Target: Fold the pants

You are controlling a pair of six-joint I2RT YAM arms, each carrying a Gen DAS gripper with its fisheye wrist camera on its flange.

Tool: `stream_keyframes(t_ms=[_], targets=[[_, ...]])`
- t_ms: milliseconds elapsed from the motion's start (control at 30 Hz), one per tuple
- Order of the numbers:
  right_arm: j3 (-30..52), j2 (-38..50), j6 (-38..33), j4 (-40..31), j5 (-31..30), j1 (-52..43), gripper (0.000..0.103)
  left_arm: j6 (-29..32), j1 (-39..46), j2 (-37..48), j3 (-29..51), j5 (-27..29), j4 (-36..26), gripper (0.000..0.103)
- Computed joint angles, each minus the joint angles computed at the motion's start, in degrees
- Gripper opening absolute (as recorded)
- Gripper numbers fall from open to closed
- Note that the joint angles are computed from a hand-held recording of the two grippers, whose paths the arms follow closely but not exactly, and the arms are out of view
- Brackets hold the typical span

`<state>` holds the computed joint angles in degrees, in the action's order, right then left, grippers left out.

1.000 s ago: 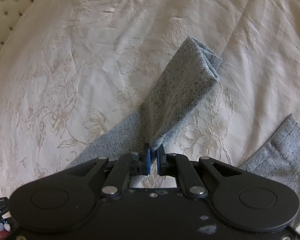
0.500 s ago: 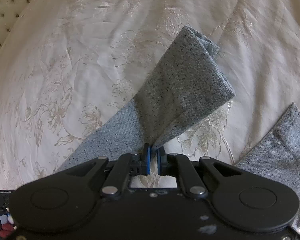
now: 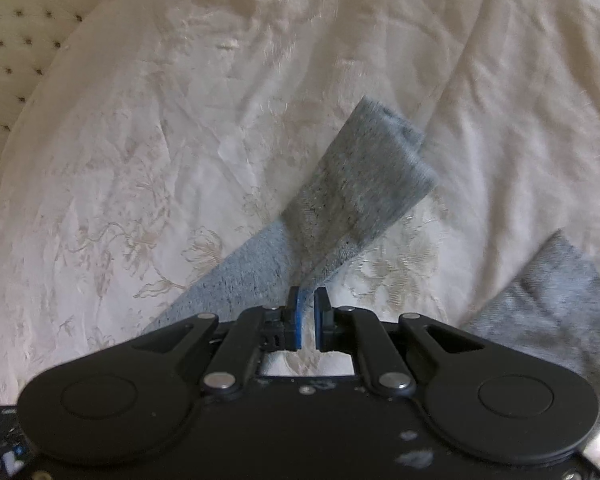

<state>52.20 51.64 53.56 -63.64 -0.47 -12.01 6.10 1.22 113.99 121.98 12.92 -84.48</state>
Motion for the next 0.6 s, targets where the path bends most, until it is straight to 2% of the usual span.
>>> stream_keyframes(t_ms=[133,200,300,333,367,433,500,600], targets=[[2.49,-5.54,-0.84,-6.8,1.31,-0.3,0.008,7.38,4.05,-9.28,-4.83,2.54,-1.65,0.002],[3.36,-8.23,-2.32,-10.27,0.15,-1.73,0.009,8.32,4.11,-13.91,-10.59,2.55,0.38,0.002],[2.69,-12.01,-4.63,-12.28,-2.65,-4.55,0.021,11.4,7.29,-20.84,-18.3,3.03,0.47,0.002],[2.18,-12.94,-5.01,-12.54,-3.99,-6.35,0.038,12.55,8.45,-22.86,-20.43,3.15,0.07,0.002],[1.33,-14.09,-4.51,-12.36,-5.02,-7.84,0.06,14.06,9.67,-25.13,-23.3,3.23,-0.13,0.002],[-1.38,-16.78,-3.86,-11.53,-7.14,-11.94,0.075,16.72,11.9,-27.96,-26.28,2.69,-2.2,0.002],[-4.51,-18.34,-3.58,-9.89,-8.88,-14.49,0.073,18.42,14.59,-29.65,-29.05,2.6,-4.0,0.002],[-8.56,-17.07,-2.76,-5.94,-8.15,-14.02,0.073,19.26,17.0,-31.83,-32.72,2.02,-4.01,0.002]])
